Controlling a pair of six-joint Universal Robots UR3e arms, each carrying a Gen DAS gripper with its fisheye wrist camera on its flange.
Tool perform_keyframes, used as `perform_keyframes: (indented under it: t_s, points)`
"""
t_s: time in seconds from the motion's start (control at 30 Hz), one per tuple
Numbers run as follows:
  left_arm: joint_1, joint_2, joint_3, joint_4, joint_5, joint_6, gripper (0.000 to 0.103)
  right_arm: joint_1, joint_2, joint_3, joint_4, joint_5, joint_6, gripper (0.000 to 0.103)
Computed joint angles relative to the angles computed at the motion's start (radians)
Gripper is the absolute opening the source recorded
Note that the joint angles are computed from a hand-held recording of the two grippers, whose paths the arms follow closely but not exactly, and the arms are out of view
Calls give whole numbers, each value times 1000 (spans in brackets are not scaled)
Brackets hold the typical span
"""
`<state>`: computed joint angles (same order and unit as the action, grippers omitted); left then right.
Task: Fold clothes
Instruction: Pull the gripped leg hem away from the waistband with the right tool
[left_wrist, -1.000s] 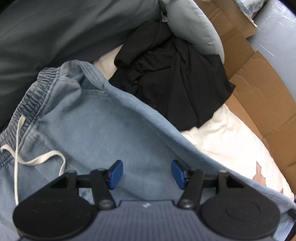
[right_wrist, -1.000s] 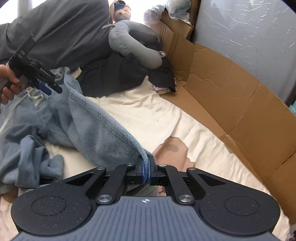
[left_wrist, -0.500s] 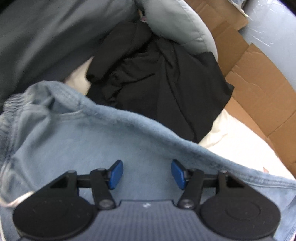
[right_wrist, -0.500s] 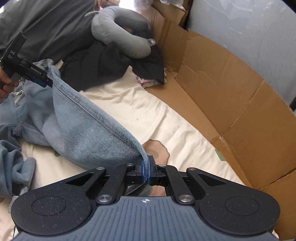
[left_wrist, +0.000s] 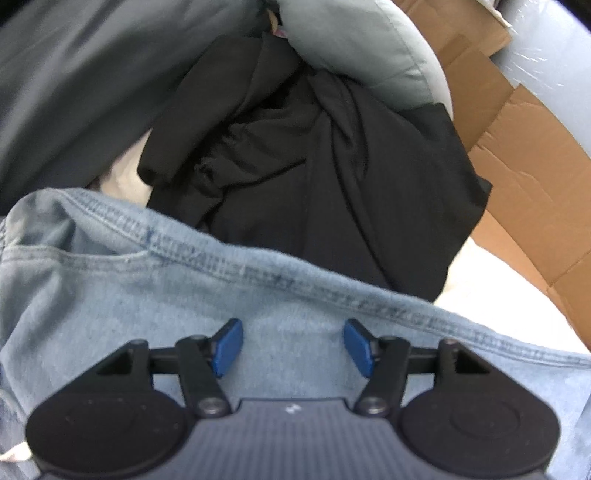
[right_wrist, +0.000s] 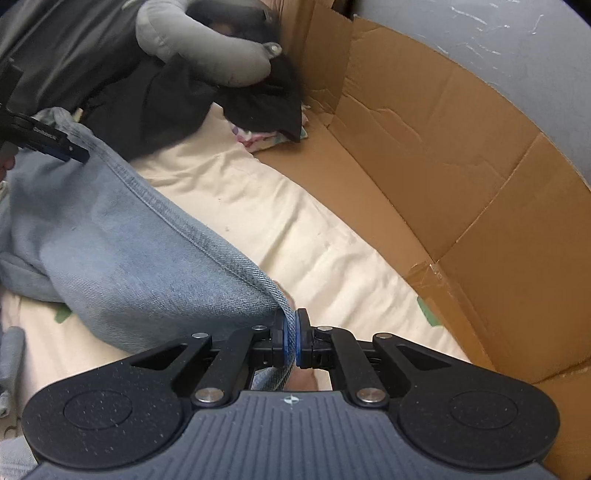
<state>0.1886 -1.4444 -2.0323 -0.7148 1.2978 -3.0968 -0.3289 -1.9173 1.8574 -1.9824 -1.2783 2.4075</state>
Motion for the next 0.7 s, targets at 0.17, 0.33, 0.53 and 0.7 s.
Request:
perform_keyframes:
  t_s: [0.17, 0.33, 0.53, 0.7]
  points:
    - [-3, -52, 13, 45, 0, -66, 66, 71, 134, -5, -138, -78, 55, 3]
    - [-38, -52, 24, 46, 36, -71, 66, 9, 193, -46, -102, -3, 110, 29]
    - [-12, 50, 20, -82, -32, -20, 66, -134, 75, -81, 111, 144, 99, 43]
    - [-2, 168, -15, -170, -69, -12, 64, -274, -37, -101, 288, 279, 137, 45]
